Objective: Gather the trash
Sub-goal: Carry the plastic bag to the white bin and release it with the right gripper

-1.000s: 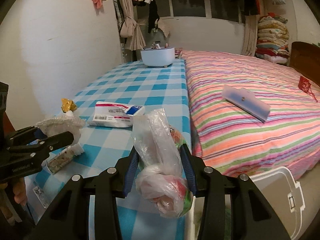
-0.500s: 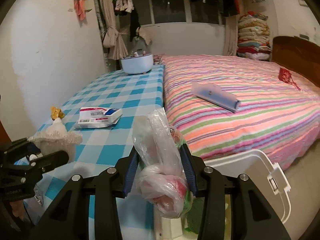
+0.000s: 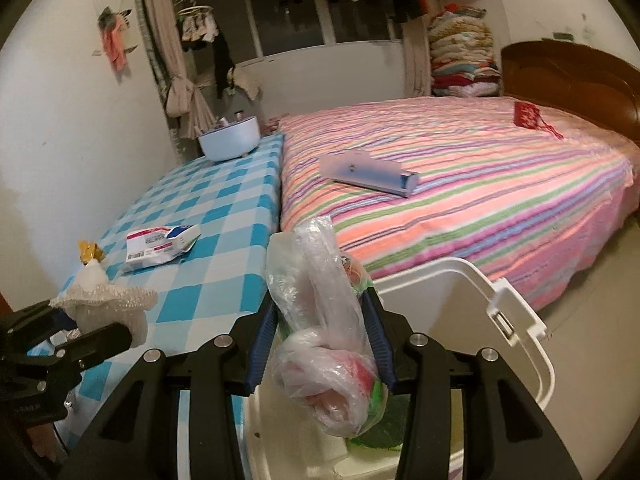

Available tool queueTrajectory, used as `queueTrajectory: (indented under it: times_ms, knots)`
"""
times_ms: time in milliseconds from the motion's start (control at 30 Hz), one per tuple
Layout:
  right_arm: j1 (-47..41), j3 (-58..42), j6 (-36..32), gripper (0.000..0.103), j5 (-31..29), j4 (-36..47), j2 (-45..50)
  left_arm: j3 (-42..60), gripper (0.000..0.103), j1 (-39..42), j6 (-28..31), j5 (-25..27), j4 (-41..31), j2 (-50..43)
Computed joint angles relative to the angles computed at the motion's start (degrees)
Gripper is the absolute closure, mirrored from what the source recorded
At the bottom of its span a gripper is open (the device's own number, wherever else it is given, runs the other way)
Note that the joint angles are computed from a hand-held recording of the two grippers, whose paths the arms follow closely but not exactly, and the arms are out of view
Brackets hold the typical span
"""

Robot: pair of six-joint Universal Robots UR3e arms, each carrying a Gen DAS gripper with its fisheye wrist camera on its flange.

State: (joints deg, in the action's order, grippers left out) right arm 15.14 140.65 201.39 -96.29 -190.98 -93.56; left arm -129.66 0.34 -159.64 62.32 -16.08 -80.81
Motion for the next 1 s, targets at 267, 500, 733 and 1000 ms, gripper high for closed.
queueTrajectory:
  times_ms: [267, 500, 733, 1000]
  knots:
    - [-1.1, 3.0, 1.0, 0.059, -0.3, -1.7, -2.0, 1.3, 0.049, -3.9, -0.9, 1.4, 0.7, -2.1]
    - [-0.1, 3.2, 2.0, 0.053, -3.3, -3.1, -1.8, 1.8, 0.049, -4.7, -1.2, 1.8, 0.7, -2.6]
    - [-1.9, 5.7, 3.4, 0.042, -3.4, -5.6, -3.9, 2.3, 0.049, -5.4, -1.7, 2.2, 1.0, -3.1]
    - [-4.3, 8.1, 4.3, 0.041, -2.3, -7.9, -6.3, 3.9, 0.049, -7.3, -2.7, 3.0, 1.9, -5.8]
